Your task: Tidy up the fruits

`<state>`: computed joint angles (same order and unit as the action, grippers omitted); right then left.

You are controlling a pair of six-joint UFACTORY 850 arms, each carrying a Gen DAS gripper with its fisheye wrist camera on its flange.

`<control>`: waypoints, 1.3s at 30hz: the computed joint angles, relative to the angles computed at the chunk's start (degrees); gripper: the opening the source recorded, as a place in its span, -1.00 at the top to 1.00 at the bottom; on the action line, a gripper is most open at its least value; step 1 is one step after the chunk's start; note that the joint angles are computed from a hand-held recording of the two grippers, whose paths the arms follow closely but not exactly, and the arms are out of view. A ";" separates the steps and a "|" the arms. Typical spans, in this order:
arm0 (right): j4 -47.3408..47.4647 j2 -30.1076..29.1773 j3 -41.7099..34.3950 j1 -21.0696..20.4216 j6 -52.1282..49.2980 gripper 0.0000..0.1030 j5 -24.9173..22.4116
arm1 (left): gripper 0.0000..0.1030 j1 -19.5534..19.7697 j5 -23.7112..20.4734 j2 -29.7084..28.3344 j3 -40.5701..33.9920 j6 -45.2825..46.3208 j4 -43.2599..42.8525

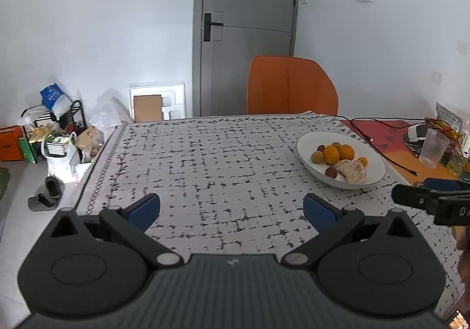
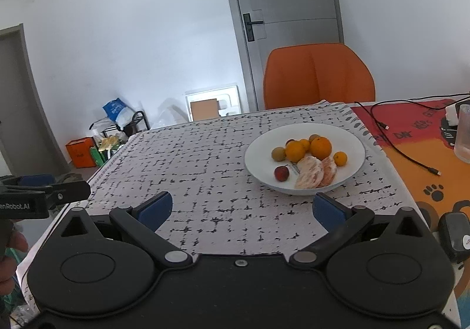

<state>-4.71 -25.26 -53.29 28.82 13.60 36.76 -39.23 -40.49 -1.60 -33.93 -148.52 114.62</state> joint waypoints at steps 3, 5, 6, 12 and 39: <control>0.74 0.60 0.50 0.31 -0.53 -1.00 -0.65 | -0.99 -0.11 -0.29 0.98 0.94 0.22 -1.21; -1.10 1.09 1.06 0.09 1.26 -1.00 -0.45 | -0.99 -0.23 -0.44 1.63 1.62 0.24 -1.43; -1.70 1.26 1.26 0.00 1.92 -1.00 -0.33 | -0.99 -0.35 -0.63 1.94 1.94 0.50 -1.72; -1.89 2.44 3.30 -0.21 3.37 -1.00 0.70 | -1.00 -1.29 -1.96 3.33 4.34 -1.07 -2.97; -3.48 0.49 2.52 0.60 3.60 -1.00 0.53 | -0.99 -1.41 -0.95 3.05 6.10 -2.32 -2.51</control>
<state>-8.20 -24.77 -50.77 29.42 17.20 37.29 -40.64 -41.45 1.45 -27.82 -150.84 112.11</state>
